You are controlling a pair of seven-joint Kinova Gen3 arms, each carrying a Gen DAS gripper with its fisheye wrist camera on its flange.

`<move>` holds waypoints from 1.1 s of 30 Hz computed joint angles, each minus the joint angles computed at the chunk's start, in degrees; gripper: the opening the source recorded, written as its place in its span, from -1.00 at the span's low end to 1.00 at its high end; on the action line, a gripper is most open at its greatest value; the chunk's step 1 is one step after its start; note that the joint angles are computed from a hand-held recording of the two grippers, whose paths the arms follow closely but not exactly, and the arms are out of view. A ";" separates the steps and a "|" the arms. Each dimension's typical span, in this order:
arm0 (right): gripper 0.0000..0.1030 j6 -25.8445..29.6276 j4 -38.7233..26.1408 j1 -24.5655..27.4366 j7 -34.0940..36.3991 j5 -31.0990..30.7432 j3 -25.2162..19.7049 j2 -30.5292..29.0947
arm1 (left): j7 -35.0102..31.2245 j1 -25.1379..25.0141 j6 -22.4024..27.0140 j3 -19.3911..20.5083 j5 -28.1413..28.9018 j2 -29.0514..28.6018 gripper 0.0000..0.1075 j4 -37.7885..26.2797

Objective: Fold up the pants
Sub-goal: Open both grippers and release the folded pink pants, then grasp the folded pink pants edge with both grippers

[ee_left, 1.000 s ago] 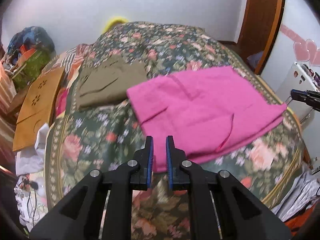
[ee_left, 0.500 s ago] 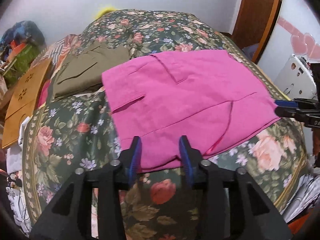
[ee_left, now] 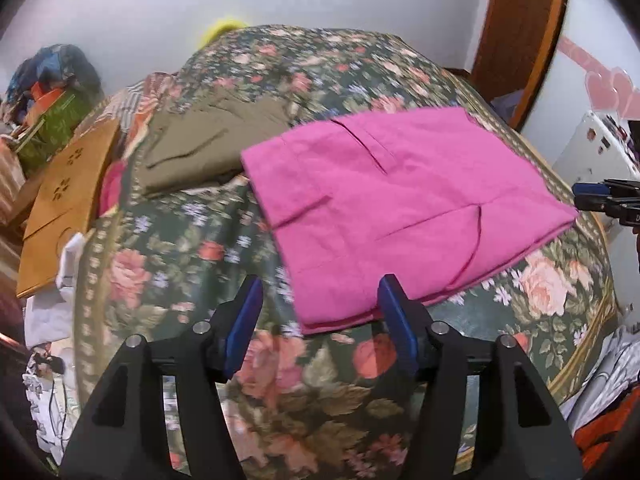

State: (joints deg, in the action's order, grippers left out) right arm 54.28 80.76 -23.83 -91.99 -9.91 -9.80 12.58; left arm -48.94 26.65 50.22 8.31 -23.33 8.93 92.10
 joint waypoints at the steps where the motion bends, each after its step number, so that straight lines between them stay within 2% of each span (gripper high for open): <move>1: -0.23 -0.15 -0.44 0.08 -0.36 0.60 0.39 -0.35 | 0.03 -0.26 0.13 -0.19 0.08 -0.24 0.12 -0.21; 5: -0.12 -2.54 -1.94 1.45 -0.65 0.26 1.11 -0.24 | -0.24 -3.38 -0.51 -1.34 2.57 -0.60 0.13 -2.08; 12: -0.11 -4.86 -9.30 1.77 -2.02 1.93 1.92 6.12 | -3.12 -7.88 -0.52 -3.79 6.49 6.89 0.13 -10.37; 19: -0.11 -0.68 -21.30 2.23 -2.63 2.16 2.50 16.54 | -8.93 -11.47 0.30 -5.17 13.73 15.96 0.12 -18.86; 24: -0.11 3.97 -30.38 3.39 -3.29 0.87 2.68 24.47 | -12.52 -13.63 -0.85 -4.44 19.44 18.81 0.12 -19.25; 27: -0.11 7.25 -35.12 5.02 -3.70 -1.77 1.76 28.51 | -12.86 -12.96 -2.39 -5.10 20.26 19.05 0.12 -18.06; 30: -0.11 7.85 -36.52 5.80 -2.62 -3.49 0.94 30.30 | -12.91 -12.92 -4.21 -5.32 21.10 18.70 0.09 -16.82; 32: -0.33 5.53 -34.62 5.99 -0.75 -3.95 0.47 29.52 | -13.59 -13.34 -5.21 -4.93 22.05 18.45 -0.10 -16.18; 33: -0.63 5.27 -34.59 6.24 0.21 -4.41 0.08 29.61 | -14.59 -13.86 -6.01 -4.26 22.81 18.19 -0.32 -15.66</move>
State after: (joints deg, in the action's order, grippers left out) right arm 59.55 46.16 -17.59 -91.77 -14.32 -9.72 42.19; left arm -63.53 12.80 44.22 4.05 -0.51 27.13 76.43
